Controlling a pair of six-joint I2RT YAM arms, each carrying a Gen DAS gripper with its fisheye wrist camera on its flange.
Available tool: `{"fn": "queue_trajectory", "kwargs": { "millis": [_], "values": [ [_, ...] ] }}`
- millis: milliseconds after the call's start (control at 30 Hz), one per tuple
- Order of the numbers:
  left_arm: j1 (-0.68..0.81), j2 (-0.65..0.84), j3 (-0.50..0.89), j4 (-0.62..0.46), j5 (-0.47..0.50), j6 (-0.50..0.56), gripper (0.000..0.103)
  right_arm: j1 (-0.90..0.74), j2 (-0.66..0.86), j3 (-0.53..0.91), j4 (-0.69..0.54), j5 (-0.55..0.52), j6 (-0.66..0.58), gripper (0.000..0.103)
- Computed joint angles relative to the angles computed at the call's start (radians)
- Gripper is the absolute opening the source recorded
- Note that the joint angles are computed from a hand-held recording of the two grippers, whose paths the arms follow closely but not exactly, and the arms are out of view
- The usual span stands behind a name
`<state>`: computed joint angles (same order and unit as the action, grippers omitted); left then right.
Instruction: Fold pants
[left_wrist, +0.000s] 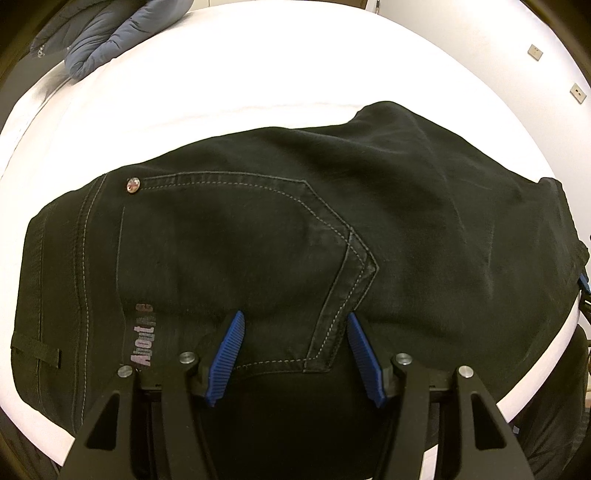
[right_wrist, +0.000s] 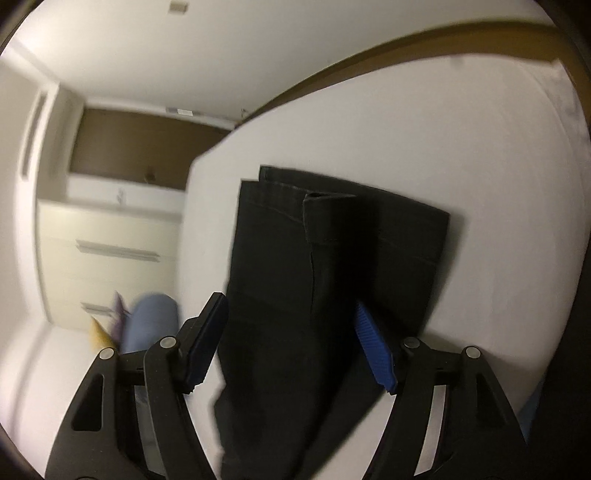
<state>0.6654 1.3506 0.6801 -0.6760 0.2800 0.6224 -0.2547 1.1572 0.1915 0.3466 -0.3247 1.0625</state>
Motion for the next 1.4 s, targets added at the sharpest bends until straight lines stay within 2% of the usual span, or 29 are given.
{"fn": "queue_trajectory", "kwargs": {
  "millis": [33,67,133,167,233,367,500,567,633,733,800,933,1033,1133,1167,1200,1267,1333,1400],
  "values": [
    [0.002,0.004,0.000,0.003,0.000,0.003,0.060,0.008,0.029,0.018,-0.005,0.012,-0.018,0.054],
    [0.003,0.005,0.002,0.002,0.000,0.003,0.060,0.008,0.031,0.036,-0.057,0.013,-0.049,0.029],
    [0.004,0.006,0.002,0.002,0.000,0.003,0.060,-0.009,0.024,0.041,-0.120,0.006,-0.062,0.007],
    [0.002,0.007,0.002,0.003,-0.002,0.002,0.060,-0.024,0.009,0.030,-0.138,0.001,-0.068,0.002],
    [0.003,0.004,0.002,0.001,-0.002,0.003,0.060,-0.041,-0.033,0.011,-0.165,-0.007,-0.080,0.002],
    [0.006,-0.003,0.004,-0.007,-0.002,0.009,0.060,-0.063,-0.159,0.002,-0.297,0.002,-0.113,0.002],
    [0.007,-0.011,-0.006,-0.001,-0.003,0.008,0.060,-0.126,-0.134,-0.015,-0.262,-0.026,-0.130,0.001],
    [0.002,-0.020,-0.011,0.001,-0.008,0.001,0.060,-0.148,-0.189,-0.027,-0.312,-0.039,-0.147,0.001],
    [-0.005,-0.032,-0.016,-0.003,-0.012,-0.006,0.061,-0.123,-0.229,-0.021,-0.362,0.001,-0.162,0.001],
    [-0.011,-0.055,-0.022,-0.017,-0.007,-0.004,0.062,-0.160,-0.245,-0.026,-0.383,-0.025,-0.174,0.001],
    [-0.012,-0.062,-0.029,-0.017,0.003,0.003,0.064,-0.186,-0.207,-0.031,-0.344,-0.041,-0.190,0.001],
    [0.011,-0.058,-0.045,0.006,0.022,0.013,0.068,-0.199,-0.085,-0.060,-0.184,-0.062,-0.177,0.001],
    [0.026,-0.052,-0.047,0.012,0.028,0.025,0.070,-0.295,-0.076,-0.087,-0.144,-0.187,-0.178,0.000],
    [0.055,-0.051,-0.056,0.016,0.046,0.053,0.072,-0.433,-0.173,-0.061,-0.300,-0.269,-0.263,0.005],
    [0.060,-0.047,-0.055,0.017,0.050,0.057,0.074,-0.470,-0.258,-0.029,-0.428,-0.240,-0.306,0.007],
    [0.063,-0.041,-0.056,0.025,0.051,0.062,0.075,-0.468,-0.339,0.007,-0.550,-0.160,-0.334,0.008],
    [0.045,-0.052,-0.072,0.040,0.041,0.046,0.078,-0.420,-0.476,0.087,-0.718,-0.022,-0.389,0.011],
    [0.034,-0.064,-0.076,0.040,0.033,0.036,0.080,-0.318,-0.451,0.154,-0.729,-0.036,-0.421,0.011],
    [0.034,-0.065,-0.080,0.047,0.033,0.031,0.081,-0.091,-0.311,0.255,-0.695,-0.023,-0.441,0.011]
  ]
}}
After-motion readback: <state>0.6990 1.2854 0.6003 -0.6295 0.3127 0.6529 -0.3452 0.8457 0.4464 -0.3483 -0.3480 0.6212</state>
